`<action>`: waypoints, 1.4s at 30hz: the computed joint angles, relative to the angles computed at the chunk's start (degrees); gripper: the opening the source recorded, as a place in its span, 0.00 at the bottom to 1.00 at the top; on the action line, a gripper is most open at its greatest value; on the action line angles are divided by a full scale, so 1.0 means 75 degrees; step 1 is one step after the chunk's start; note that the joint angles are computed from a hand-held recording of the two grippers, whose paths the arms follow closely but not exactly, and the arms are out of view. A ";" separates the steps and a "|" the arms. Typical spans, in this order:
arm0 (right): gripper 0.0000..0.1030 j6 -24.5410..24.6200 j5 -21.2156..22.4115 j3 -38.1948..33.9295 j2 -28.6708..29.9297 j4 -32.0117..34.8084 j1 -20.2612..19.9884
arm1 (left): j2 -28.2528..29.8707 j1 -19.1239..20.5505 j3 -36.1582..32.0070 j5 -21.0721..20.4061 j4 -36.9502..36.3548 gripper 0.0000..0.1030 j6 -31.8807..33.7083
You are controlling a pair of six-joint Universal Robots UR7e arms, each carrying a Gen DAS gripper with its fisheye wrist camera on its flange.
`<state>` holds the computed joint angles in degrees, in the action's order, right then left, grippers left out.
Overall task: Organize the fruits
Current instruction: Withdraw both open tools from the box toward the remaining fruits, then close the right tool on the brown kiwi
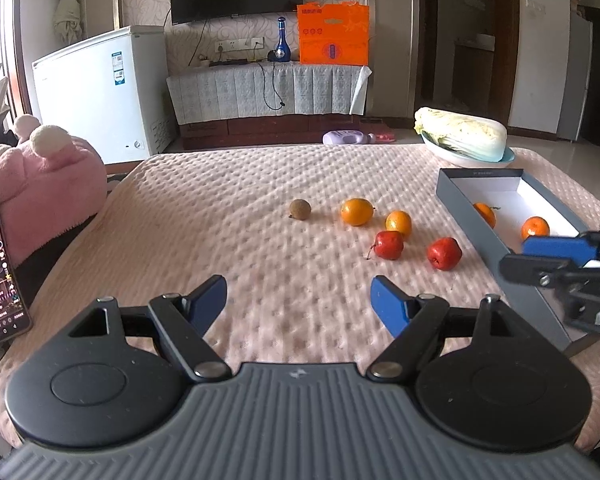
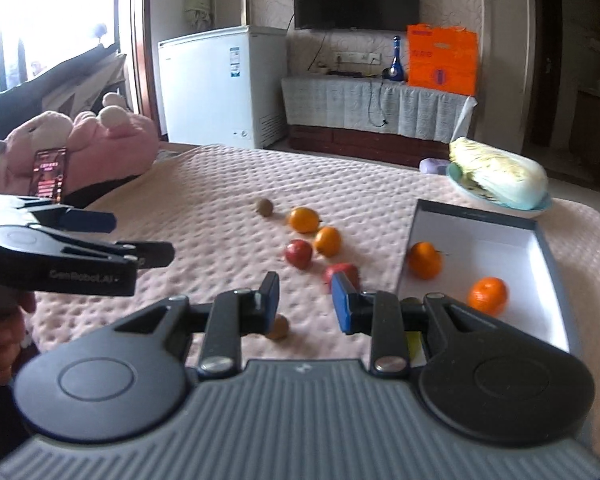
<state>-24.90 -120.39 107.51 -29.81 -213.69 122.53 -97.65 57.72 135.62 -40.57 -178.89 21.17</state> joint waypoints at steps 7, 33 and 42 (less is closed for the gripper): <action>0.31 0.0193 -0.0417 -0.0410 0.0234 0.0606 0.0032 | -0.0074 0.0013 -0.0070 -0.0012 0.0103 0.80 -0.0195; 0.30 0.0269 -0.0888 -0.1235 0.0801 0.2304 -0.0028 | 0.0153 0.0665 -0.0681 0.0232 0.0342 0.80 -0.0655; 0.27 0.0333 -0.0754 -0.1251 0.0759 0.2443 -0.0066 | 0.0391 0.0624 -0.0644 0.0136 0.0140 0.80 -0.0417</action>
